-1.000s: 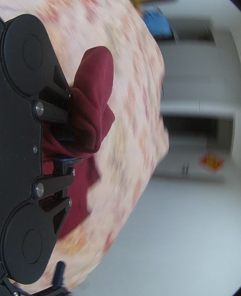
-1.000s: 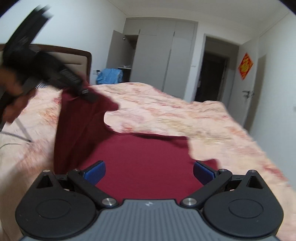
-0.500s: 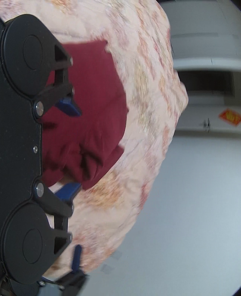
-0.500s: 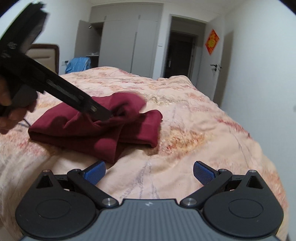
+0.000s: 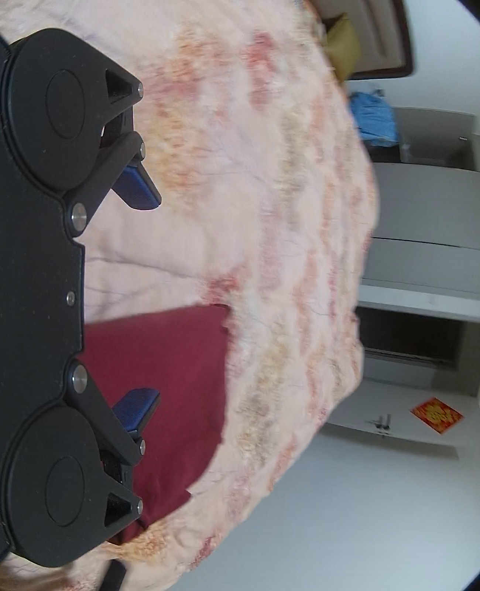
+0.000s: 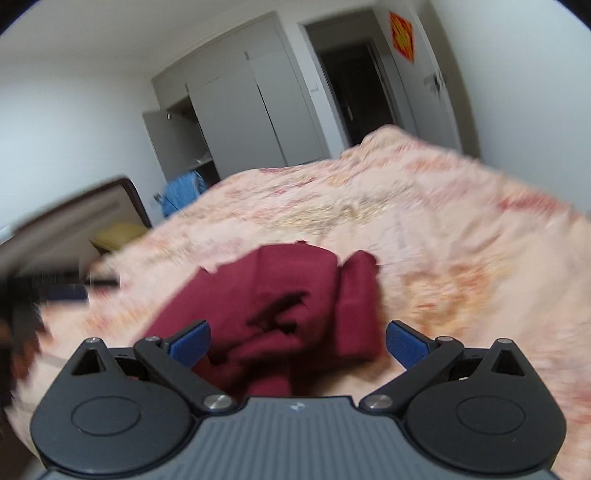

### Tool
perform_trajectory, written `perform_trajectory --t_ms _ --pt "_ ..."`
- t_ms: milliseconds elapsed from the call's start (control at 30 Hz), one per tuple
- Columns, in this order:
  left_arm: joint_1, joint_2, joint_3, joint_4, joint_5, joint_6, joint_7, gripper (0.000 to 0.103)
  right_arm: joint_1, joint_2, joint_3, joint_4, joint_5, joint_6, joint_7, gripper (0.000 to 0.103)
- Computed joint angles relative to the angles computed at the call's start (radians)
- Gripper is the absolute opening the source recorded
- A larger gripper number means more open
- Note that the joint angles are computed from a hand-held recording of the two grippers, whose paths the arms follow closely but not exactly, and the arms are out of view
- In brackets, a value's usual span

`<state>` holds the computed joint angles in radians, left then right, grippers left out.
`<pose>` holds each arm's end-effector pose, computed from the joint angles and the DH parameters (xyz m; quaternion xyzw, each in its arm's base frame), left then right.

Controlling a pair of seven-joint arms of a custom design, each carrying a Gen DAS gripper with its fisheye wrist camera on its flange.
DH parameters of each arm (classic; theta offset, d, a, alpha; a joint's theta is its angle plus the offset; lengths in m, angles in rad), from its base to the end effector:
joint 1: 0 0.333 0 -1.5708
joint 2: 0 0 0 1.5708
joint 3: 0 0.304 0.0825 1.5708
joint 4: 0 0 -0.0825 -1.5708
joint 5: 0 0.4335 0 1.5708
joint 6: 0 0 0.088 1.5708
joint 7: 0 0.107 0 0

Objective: Fold small clothes

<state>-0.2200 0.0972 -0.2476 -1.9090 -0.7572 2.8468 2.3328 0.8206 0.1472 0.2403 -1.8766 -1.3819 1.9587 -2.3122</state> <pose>0.6178 -0.2657 0.5016 -0.4230 0.7842 -0.4276 0.1525 0.3812 0.5381 0.4420 -0.3467 0.7456 -0.3490 0.4495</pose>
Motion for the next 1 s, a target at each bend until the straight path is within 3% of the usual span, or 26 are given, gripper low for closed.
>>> perform_trajectory --t_ms 100,300,367,533,567,633,733,933,1000 --pt "0.001 0.021 0.008 0.004 0.036 -0.049 -0.037 0.102 -0.023 0.014 -0.019 0.011 -0.009 0.025 0.065 0.103" --pt "-0.002 0.054 -0.013 -0.013 0.015 -0.035 -0.012 0.102 -0.057 0.038 -0.051 0.03 -0.008 0.092 0.13 0.103" --pt "-0.003 0.065 -0.011 -0.001 0.022 -0.057 -0.035 0.102 -0.063 0.045 -0.057 0.037 0.001 0.093 0.135 0.096" --pt "0.002 0.087 -0.013 0.024 0.018 -0.104 -0.069 0.102 -0.069 0.074 -0.067 0.064 0.057 0.087 0.13 0.055" --pt "0.003 0.092 -0.013 0.03 0.019 -0.114 -0.075 0.102 -0.068 0.075 -0.07 0.063 0.059 0.088 0.142 0.051" --pt "0.005 0.097 -0.016 0.039 0.016 -0.134 -0.076 0.102 -0.066 0.076 -0.073 0.061 0.065 0.082 0.152 0.028" --pt "0.002 0.1 -0.021 0.049 0.024 -0.16 -0.068 0.102 -0.054 0.071 -0.073 0.058 0.046 0.051 0.139 0.012" --pt "0.012 0.081 -0.044 0.046 -0.085 -0.186 0.056 0.102 -0.011 0.047 -0.048 0.046 0.017 -0.121 0.083 0.01" --pt "-0.004 0.094 -0.032 0.054 -0.046 -0.187 0.018 0.102 -0.028 0.028 -0.046 0.017 0.049 -0.084 0.091 0.01"
